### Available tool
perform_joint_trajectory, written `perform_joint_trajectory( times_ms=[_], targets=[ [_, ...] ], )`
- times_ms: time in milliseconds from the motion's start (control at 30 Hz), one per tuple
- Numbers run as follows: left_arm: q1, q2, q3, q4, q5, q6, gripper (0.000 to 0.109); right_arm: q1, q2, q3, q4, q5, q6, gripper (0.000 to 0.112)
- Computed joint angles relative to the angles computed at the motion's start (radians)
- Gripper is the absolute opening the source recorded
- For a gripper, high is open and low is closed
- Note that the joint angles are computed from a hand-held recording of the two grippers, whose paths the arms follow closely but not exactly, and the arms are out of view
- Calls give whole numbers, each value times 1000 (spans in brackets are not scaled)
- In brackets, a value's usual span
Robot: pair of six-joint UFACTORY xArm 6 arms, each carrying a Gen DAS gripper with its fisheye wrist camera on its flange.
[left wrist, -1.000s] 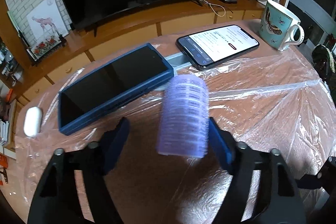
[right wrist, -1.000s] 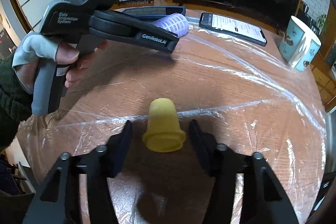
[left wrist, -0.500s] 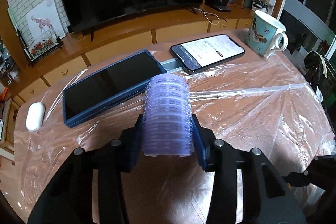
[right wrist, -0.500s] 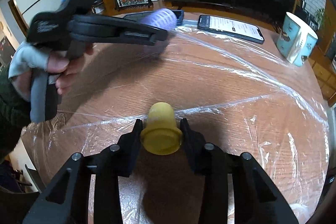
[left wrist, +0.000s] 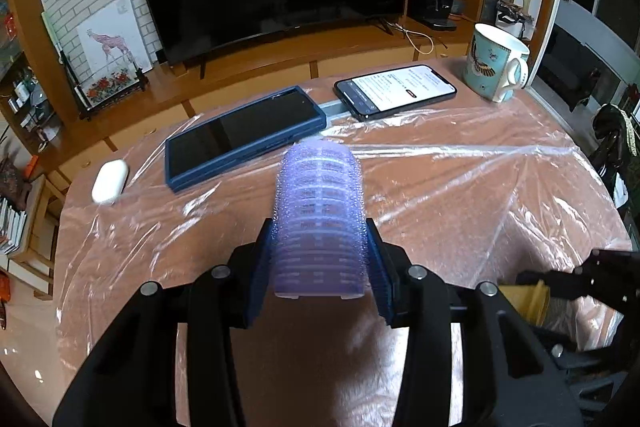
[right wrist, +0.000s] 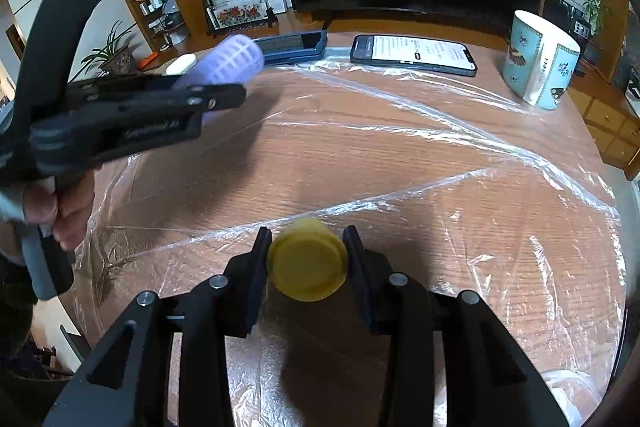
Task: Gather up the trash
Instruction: 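Carry the purple curler and yellow cap off the table over the black bin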
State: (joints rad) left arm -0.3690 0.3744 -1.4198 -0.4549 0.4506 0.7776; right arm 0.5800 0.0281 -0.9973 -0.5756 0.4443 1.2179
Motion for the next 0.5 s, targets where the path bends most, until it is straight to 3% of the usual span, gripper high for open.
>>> perform_joint_trajectory(
  times_ms=[500],
  targets=[
    [12, -132, 177, 37, -76, -26, 45, 24, -21, -3, -53, 4, 30, 37]
  ],
)
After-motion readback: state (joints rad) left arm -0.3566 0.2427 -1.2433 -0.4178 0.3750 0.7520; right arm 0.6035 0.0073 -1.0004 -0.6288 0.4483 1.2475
